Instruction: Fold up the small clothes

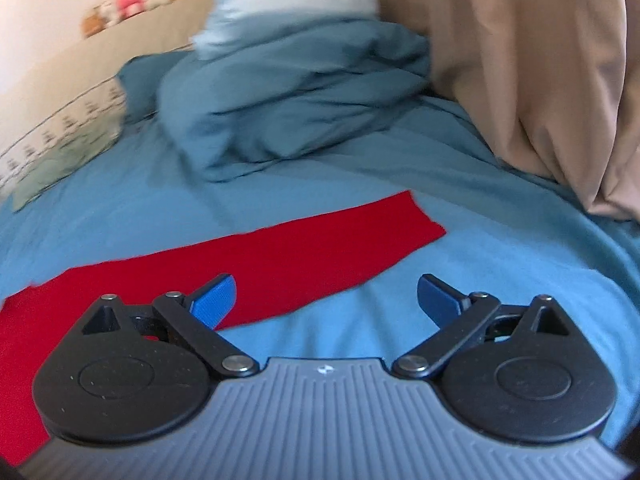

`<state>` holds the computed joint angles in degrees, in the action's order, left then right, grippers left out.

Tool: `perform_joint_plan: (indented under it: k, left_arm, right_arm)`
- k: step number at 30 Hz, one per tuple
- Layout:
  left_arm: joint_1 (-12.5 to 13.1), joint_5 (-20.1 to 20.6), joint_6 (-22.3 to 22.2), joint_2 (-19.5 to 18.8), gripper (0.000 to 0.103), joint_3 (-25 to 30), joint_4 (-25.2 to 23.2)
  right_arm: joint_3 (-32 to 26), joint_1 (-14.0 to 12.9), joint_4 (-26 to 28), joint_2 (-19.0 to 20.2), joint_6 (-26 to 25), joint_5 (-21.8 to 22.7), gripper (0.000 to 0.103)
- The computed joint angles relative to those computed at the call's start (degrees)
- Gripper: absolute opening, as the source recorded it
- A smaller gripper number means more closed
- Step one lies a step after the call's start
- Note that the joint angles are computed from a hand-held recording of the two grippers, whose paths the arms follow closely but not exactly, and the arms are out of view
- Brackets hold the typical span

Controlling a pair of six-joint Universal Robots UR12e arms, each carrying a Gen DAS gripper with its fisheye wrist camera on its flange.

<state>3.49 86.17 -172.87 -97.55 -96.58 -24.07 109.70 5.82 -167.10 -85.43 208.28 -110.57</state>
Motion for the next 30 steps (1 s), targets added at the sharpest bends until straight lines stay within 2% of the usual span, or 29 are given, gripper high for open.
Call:
perform_joint_plan:
  k: [2,6,9,11,12,14,15,17,20,24,27,30]
  left_arm:
    - [-0.67,-0.03,-0.41,-3.32,0.103,1.71,-0.93]
    - [-1.21,-2.69,-2.07,-8.43,0.103,4.44,-2.46]
    - [-2.27,-1.5,-0.88,-11.03,0.103,6.23,-4.27]
    - [-2.87,-0.99,-0.35,-12.12,0.103,7.16,-6.17]
    - [-3.09,-0.91,-0.5,-12.62,0.103,7.73,-7.27]
    - [-3.55,-0.11,-1.12,-13.29,0.103,8.6,-8.99]
    - [-3.83,0.82,-1.02,-13.55,0.103,8.88,-9.19]
    - [-4.19,1.85,-0.8,-14.11,0.103,10.08,-11.29]
    - [-4.03,1.33,-1.14,-15.3,0.103,13.08,-16.65]
    - [-3.35,0.36,-1.23,-15.77,0.103,16.87,-24.7]
    - [-1.99,0.35,-3.28,-13.83,0.103,14.86,-19.87]
    - [-0.16,0.33,-2.67,-11.53,0.103,12.74,-14.95]
  right_arm:
    - [-0.03,-1.04,-1.67,2.43,0.63,-1.1,0.102]
    - [-0.44,-2.98,-4.0,6.15,3.74,-1.68,0.092]
    - [-1.31,-2.57,-6.34,8.21,3.08,-4.8,0.084]
    - [-2.25,-2.33,-5.37,9.15,4.24,-7.11,0.069]
    - [-2.62,-2.26,-4.99,9.52,4.66,-8.0,0.066]
    - [-3.46,-1.76,-3.34,9.99,4.91,-10.6,0.049]
    - [-3.94,-1.59,-2.2,10.1,4.9,-11.36,0.045]
    - [-4.95,-1.47,0.38,9.84,4.99,-11.76,0.026]
    - [-7.43,-1.25,5.2,9.56,4.59,-11.19,0.023]
    - [-11.42,-0.5,7.47,9.52,3.03,-8.66,0.022]
    - [-15.6,0.87,6.33,10.3,0.56,-5.66,0.022]
    - [-20.82,2.89,3.75,12.16,-2.19,-1.37,0.022]
